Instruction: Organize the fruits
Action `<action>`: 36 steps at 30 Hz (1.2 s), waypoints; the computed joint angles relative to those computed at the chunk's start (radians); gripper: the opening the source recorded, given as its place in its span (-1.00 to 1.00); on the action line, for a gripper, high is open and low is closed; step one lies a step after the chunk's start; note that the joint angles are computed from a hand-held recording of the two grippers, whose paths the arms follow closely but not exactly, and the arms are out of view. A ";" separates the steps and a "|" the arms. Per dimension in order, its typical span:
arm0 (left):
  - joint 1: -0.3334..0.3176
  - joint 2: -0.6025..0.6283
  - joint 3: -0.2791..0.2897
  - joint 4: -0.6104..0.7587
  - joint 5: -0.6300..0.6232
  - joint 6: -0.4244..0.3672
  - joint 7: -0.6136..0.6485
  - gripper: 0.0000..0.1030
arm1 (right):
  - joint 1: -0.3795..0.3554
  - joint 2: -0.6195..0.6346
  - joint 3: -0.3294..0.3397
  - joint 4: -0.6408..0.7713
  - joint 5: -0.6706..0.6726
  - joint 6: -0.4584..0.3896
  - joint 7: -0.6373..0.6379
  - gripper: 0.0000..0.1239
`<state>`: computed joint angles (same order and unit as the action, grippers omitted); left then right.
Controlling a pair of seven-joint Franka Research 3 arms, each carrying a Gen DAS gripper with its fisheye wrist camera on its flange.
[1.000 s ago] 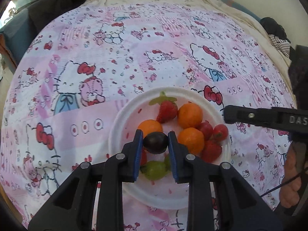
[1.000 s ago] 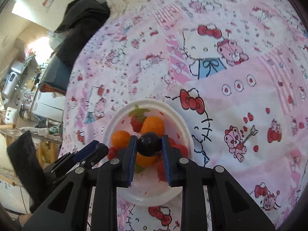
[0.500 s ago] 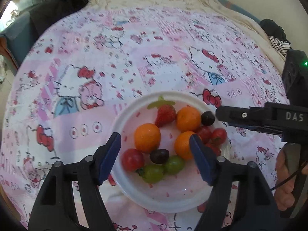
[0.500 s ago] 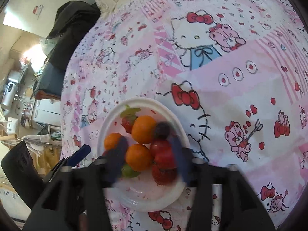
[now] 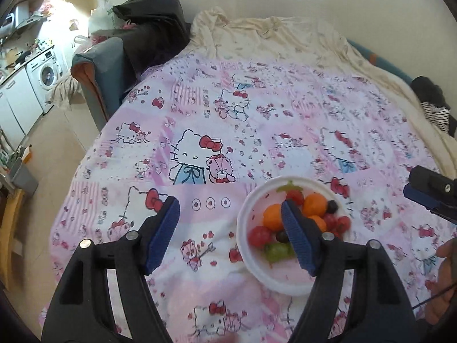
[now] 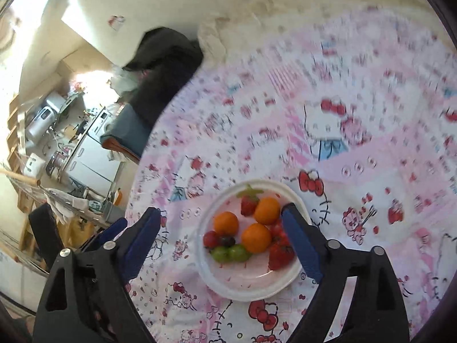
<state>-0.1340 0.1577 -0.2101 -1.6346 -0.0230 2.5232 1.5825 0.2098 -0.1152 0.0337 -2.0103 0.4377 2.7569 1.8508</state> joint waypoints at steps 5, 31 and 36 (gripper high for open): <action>0.010 -0.137 0.008 -0.159 -0.060 0.093 0.072 0.42 | -0.069 -0.098 0.087 -0.090 -0.331 0.006 0.255 0.65; -0.068 -0.345 0.084 -0.409 -0.157 0.143 0.125 1.00 | -0.172 -0.278 0.297 -0.220 -0.965 -0.114 0.786 0.66; -0.073 -0.340 0.087 -0.408 -0.165 0.141 0.123 1.00 | -0.148 -0.270 0.264 -0.225 -0.942 -0.109 0.792 0.66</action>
<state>-0.2071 -0.1823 -0.1228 -2.0430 -0.1883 2.6642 1.7052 0.0618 -0.3851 0.2977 -2.2352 -0.5043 2.6480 2.6424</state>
